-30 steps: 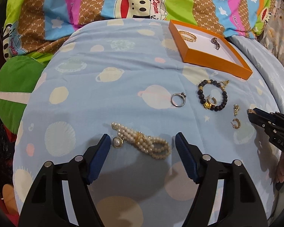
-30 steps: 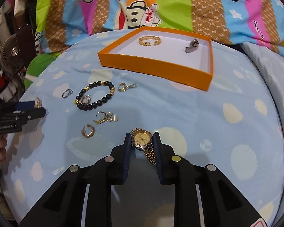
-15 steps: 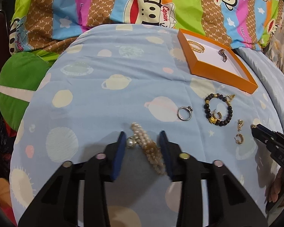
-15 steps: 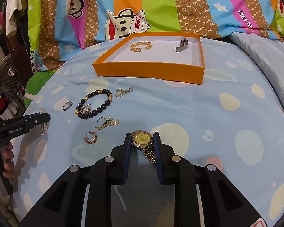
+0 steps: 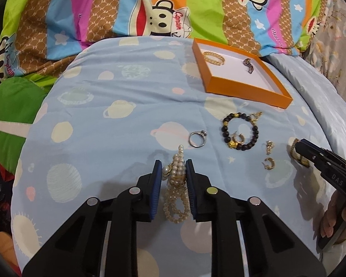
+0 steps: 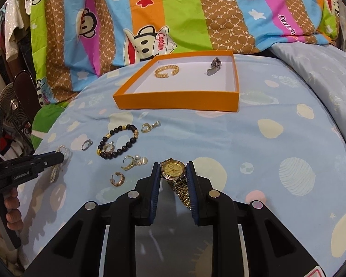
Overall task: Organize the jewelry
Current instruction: 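Lower the gold watch into the orange box with the right tool while the left tool releases the pearls there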
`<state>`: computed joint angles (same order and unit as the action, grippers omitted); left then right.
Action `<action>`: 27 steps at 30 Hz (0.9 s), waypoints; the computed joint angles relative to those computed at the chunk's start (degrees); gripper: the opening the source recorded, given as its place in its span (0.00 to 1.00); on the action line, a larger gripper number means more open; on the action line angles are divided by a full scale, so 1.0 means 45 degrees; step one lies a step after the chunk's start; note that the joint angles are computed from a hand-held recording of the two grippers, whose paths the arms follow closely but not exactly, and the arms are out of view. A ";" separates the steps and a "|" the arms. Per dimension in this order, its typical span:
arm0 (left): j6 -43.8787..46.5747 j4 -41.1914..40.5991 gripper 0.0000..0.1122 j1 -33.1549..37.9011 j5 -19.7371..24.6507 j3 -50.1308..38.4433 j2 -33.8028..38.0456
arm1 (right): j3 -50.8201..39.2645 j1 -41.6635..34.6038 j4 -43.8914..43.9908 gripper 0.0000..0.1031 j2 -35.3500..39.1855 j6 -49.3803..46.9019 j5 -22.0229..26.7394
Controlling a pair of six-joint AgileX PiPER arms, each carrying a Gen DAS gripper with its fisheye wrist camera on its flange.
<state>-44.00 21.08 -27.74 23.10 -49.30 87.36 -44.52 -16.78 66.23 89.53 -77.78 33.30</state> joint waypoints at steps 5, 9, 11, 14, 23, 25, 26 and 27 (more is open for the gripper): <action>0.0715 -0.0397 0.18 -0.0110 0.0129 -0.0246 -0.0431 | 0.0100 -0.0185 0.0475 0.21 -0.0502 -0.0229 0.0030; 0.1018 -0.0355 0.18 -0.0201 0.0329 -0.0655 -0.0572 | 0.0036 -0.0261 0.0682 0.20 -0.0820 -0.0263 0.0032; 0.1360 -0.0495 0.18 -0.0186 0.0471 -0.0992 -0.0532 | -0.0079 -0.0288 0.0748 0.20 -0.0913 -0.0221 0.0007; 0.1658 -0.0478 0.18 -0.0204 0.0630 -0.1529 -0.0341 | -0.0485 -0.0233 0.0660 0.20 -0.0924 0.0084 -0.0119; 0.3371 -0.0902 0.18 0.0136 0.0529 -0.4761 0.1803 | -0.3116 0.0126 -0.0249 0.20 0.0243 0.1804 -0.0856; 0.4148 -0.1543 0.18 0.0287 0.0488 -0.5648 0.2461 | -0.4161 0.0192 -0.0726 0.21 0.0927 0.2594 -0.0914; 0.4390 -0.1692 0.18 0.0328 0.0493 -0.6303 0.2967 | -0.4547 0.0255 -0.0951 0.21 0.1210 0.2880 -0.0984; 0.4434 -0.1700 0.18 0.0331 0.0577 -0.6801 0.3340 | -0.5043 0.0377 -0.1331 0.21 0.1565 0.3295 -0.1118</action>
<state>-24.05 13.43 -26.25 25.70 -79.90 102.39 -67.21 -15.08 60.24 96.57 -62.96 28.27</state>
